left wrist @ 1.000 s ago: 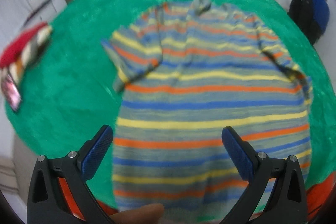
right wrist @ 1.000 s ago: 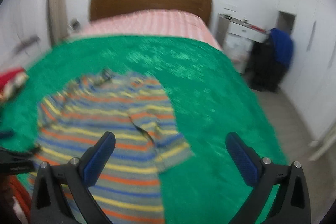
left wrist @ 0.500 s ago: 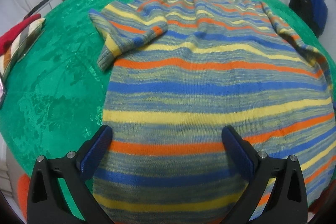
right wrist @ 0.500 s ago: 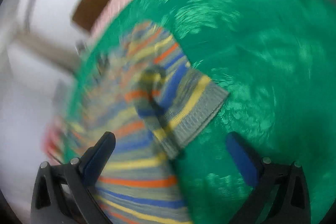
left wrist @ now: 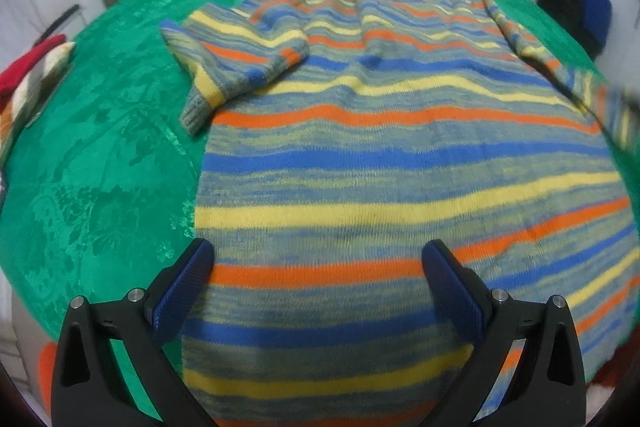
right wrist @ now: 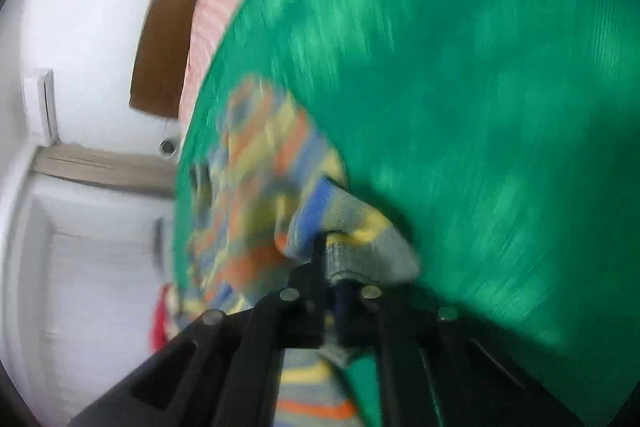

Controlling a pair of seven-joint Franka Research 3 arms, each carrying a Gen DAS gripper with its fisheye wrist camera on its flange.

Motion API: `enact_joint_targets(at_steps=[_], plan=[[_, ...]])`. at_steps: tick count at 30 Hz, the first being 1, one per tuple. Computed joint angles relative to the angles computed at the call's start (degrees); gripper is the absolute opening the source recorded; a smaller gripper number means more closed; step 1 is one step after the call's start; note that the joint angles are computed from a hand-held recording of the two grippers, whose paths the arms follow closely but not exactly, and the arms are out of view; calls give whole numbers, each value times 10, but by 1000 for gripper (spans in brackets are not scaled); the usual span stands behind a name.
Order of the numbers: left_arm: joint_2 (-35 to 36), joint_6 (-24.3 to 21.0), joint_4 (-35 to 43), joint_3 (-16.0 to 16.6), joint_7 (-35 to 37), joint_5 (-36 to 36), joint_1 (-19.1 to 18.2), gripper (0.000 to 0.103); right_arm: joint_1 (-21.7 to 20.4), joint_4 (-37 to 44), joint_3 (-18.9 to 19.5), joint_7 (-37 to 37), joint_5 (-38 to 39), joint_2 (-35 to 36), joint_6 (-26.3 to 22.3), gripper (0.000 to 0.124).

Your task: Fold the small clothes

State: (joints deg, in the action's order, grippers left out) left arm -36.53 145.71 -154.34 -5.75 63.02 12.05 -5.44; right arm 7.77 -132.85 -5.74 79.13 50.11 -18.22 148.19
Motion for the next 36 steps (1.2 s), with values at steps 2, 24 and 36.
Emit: enact_joint_targets(at_steps=[2,24,36], plan=[[-2,0,-1,9,11,-9,-7,103,-49,20,38,23,-145,-7,82,4],[-28,11,7,99,136,-108,-33,103,-149,133,-18,109,-405,101,-73,10],[178,31,192,259,309,-355,-67,2,-82,-69,6,-8,-283,-142,-88,75]])
